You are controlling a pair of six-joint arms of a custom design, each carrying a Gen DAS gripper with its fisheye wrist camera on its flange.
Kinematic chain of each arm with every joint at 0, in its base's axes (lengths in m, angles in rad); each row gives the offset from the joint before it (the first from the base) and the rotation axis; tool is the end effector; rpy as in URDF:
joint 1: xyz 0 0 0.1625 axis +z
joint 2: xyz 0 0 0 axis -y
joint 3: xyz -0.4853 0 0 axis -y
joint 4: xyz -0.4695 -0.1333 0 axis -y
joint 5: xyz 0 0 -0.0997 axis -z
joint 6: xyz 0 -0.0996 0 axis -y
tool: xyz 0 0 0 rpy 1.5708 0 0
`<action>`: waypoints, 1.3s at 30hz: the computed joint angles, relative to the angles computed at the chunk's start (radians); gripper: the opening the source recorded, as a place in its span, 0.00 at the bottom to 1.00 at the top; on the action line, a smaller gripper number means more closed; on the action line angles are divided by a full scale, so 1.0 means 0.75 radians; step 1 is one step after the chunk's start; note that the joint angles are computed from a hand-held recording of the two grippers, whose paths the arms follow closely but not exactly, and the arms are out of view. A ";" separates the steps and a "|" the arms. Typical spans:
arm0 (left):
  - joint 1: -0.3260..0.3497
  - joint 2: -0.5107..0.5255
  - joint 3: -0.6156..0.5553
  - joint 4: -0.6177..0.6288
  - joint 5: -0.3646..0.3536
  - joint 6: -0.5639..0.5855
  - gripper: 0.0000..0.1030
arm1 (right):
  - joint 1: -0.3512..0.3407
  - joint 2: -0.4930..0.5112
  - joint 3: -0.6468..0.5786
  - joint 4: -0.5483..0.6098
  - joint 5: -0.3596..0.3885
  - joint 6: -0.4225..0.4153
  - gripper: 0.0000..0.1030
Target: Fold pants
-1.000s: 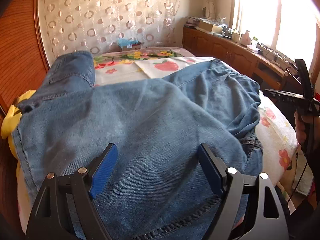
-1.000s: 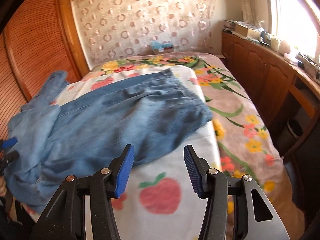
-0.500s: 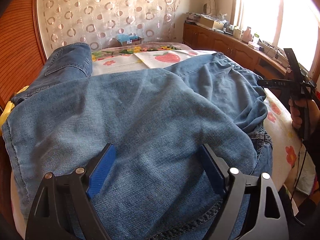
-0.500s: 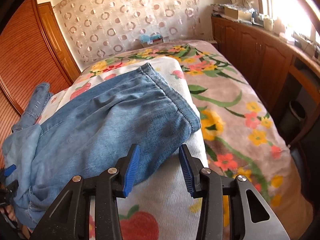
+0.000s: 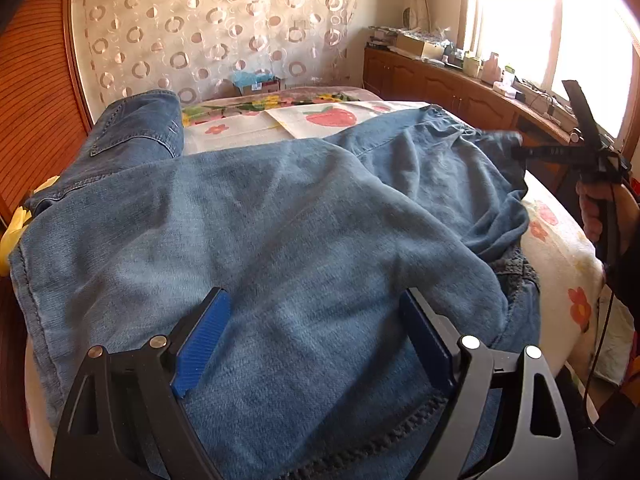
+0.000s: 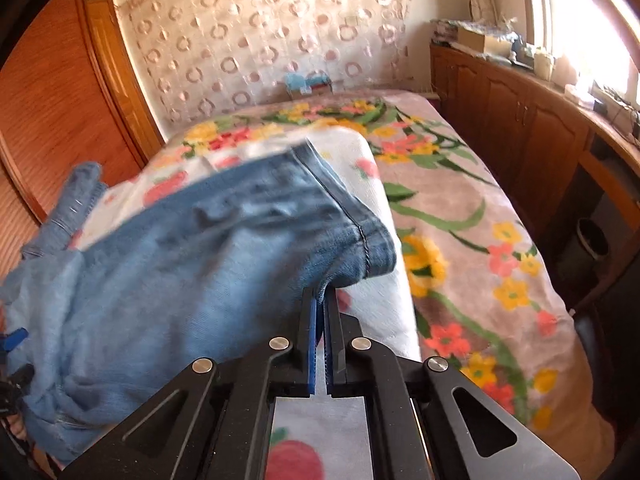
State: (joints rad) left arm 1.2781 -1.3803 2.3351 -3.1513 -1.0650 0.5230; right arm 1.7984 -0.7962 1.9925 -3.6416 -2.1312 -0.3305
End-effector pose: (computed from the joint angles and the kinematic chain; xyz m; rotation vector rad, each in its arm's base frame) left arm 0.0310 -0.5263 0.2436 0.7939 2.3603 -0.7237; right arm 0.2227 -0.6052 0.0948 0.3427 -2.3410 1.0599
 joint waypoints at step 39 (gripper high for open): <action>-0.027 -0.137 0.002 0.060 -0.131 0.018 0.82 | 0.248 0.199 -0.155 0.169 -0.012 -0.104 0.41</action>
